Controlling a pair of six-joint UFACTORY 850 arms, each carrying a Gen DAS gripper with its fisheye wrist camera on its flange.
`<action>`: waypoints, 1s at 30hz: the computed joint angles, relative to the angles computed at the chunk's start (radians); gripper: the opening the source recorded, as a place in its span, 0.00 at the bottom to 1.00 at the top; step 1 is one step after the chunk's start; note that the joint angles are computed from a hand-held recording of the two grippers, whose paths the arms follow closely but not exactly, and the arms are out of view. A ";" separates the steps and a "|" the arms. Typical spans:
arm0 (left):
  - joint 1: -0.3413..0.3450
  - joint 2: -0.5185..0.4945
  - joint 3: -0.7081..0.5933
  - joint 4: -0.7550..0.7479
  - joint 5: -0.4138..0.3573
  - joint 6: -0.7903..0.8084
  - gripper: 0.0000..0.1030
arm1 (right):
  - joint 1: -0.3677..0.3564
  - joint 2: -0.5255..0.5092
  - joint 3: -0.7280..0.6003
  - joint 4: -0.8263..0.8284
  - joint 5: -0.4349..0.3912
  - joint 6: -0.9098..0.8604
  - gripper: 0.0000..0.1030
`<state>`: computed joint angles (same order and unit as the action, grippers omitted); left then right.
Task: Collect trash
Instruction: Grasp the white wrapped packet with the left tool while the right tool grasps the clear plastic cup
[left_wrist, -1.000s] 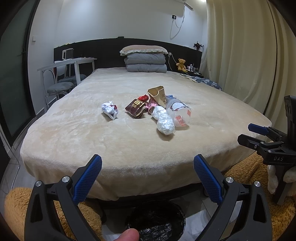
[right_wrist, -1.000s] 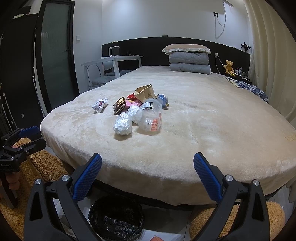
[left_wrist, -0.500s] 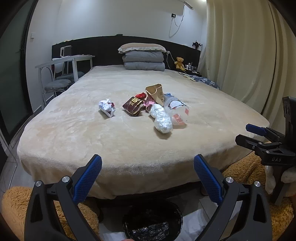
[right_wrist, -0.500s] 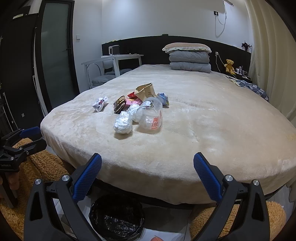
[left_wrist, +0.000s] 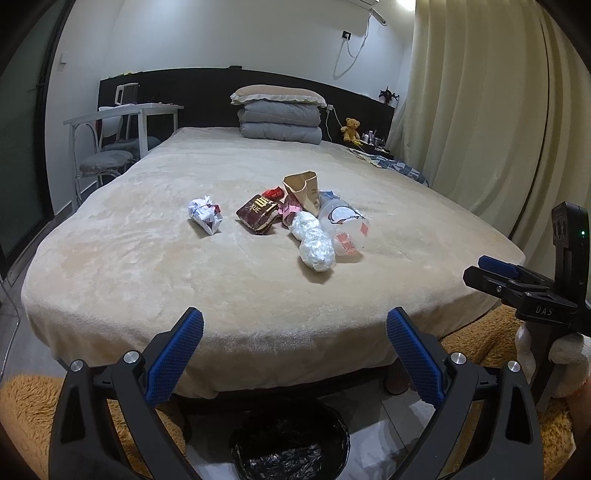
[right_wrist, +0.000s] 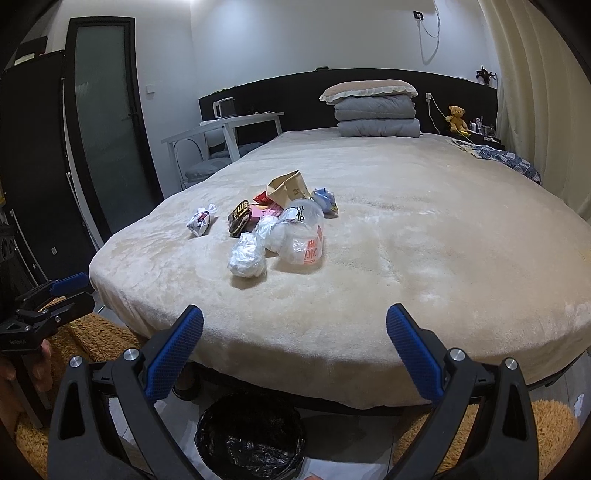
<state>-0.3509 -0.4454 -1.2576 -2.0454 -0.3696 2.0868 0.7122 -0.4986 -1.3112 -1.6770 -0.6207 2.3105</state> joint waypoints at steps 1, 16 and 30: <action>0.002 -0.004 -0.007 0.018 0.000 -0.021 0.94 | -0.005 -0.002 -0.005 0.003 0.013 -0.007 0.96; 0.034 -0.118 -0.211 0.403 0.020 -0.496 0.94 | -0.119 -0.076 -0.154 0.177 0.225 -0.245 0.96; 0.064 -0.392 -0.674 1.071 -0.067 -1.268 0.94 | -0.212 -0.201 -0.377 0.645 0.349 -0.742 0.96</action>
